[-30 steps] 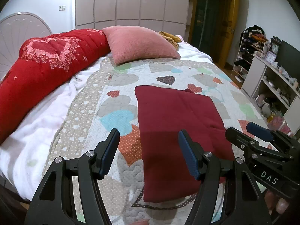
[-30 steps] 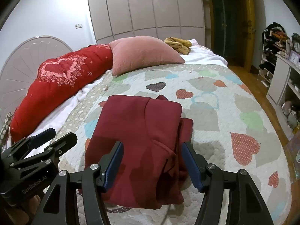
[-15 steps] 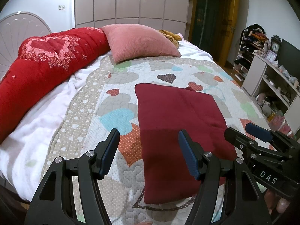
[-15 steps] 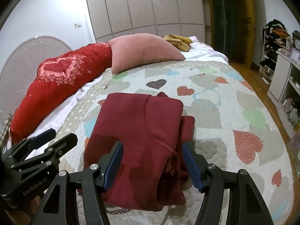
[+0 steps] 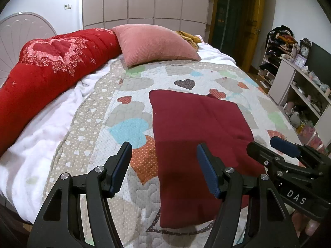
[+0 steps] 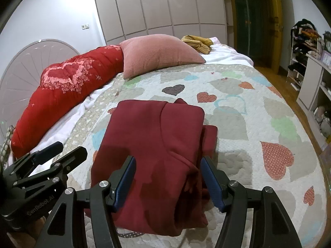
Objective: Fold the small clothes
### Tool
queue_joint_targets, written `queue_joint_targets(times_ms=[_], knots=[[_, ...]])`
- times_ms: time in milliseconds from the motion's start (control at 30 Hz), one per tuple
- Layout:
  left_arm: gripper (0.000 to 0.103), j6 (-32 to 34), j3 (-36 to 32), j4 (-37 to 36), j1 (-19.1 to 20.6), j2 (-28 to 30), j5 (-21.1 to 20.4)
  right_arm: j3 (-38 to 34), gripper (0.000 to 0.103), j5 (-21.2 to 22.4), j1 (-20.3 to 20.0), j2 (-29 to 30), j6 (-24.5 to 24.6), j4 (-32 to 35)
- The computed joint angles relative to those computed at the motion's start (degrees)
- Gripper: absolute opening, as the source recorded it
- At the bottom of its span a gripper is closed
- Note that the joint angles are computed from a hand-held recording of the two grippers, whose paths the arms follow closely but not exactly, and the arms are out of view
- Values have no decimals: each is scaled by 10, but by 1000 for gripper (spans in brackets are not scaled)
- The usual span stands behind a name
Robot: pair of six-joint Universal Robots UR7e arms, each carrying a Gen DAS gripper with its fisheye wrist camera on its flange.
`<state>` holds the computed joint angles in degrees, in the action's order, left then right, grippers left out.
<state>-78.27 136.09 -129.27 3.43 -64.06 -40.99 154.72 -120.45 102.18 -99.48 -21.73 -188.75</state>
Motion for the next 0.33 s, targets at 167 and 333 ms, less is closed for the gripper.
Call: queue_joint_targets(times_ms=[167,333], knots=[[65,1,5,-7,5,-1,5,1,63,0,-3,13,-1,-5],[65,10,10,-17,14,-2,3,1,63,3,-10,24,-3,-13]])
